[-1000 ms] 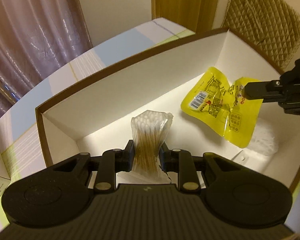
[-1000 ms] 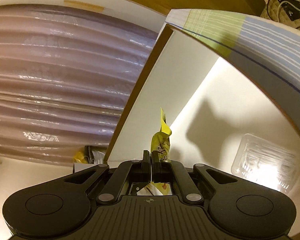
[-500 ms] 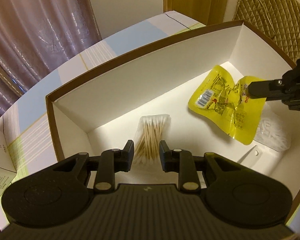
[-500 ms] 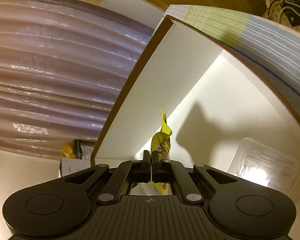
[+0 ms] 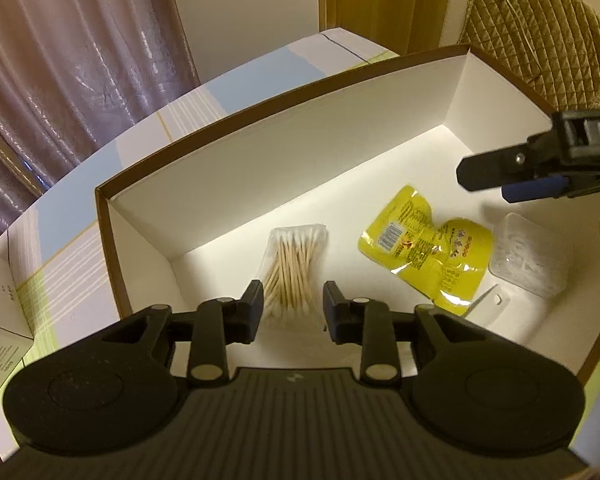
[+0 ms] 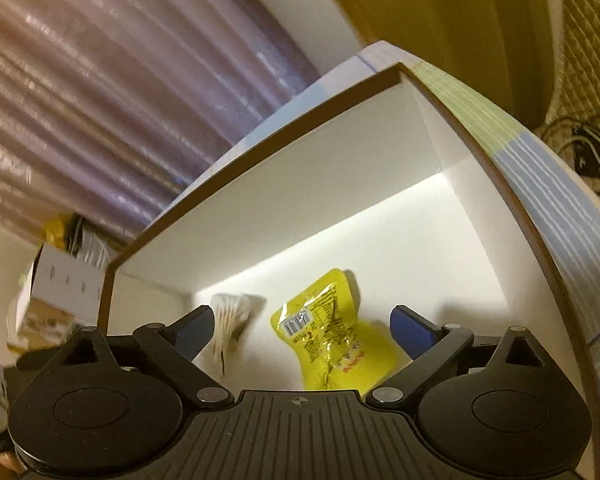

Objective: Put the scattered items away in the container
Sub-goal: 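Open both tools to drop the swabs and yellow packet into the box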

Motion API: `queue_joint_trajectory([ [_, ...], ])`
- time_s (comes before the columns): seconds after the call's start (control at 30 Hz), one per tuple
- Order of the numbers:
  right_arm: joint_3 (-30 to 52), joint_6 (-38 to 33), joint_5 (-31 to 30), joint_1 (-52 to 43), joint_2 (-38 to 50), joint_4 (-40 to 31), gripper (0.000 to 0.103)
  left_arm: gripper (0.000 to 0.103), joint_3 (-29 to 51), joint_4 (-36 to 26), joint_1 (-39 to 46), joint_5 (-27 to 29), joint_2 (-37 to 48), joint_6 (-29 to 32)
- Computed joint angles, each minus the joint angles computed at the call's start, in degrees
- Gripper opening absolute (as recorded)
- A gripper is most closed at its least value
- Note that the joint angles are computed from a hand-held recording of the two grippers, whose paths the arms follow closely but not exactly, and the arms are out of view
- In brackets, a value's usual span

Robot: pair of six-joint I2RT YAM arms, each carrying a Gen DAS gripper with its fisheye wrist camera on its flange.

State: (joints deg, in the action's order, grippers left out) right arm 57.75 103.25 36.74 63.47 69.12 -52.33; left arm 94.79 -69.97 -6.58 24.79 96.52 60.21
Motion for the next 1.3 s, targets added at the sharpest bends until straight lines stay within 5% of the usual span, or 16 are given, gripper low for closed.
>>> queue_joint_trajectory([
  [0.23,7.9,-6.5,-5.2,0.2,5.8,-7.7,0.1,0.032,-0.4,-0.8,0.9,0.4,-1.3,0.8],
  [0.57,14.5,-9.8,-8.2,3.9,13.4,-15.7,0.1,0.06,-2.8,-1.8,2.1,1.0,-4.3,2.5],
  [1.3,28.8,0.8,-2.7,14.2,20.4,-34.3,0.1,0.086,-0.4,-10.2,7.7,5.4,-10.1,4.7],
])
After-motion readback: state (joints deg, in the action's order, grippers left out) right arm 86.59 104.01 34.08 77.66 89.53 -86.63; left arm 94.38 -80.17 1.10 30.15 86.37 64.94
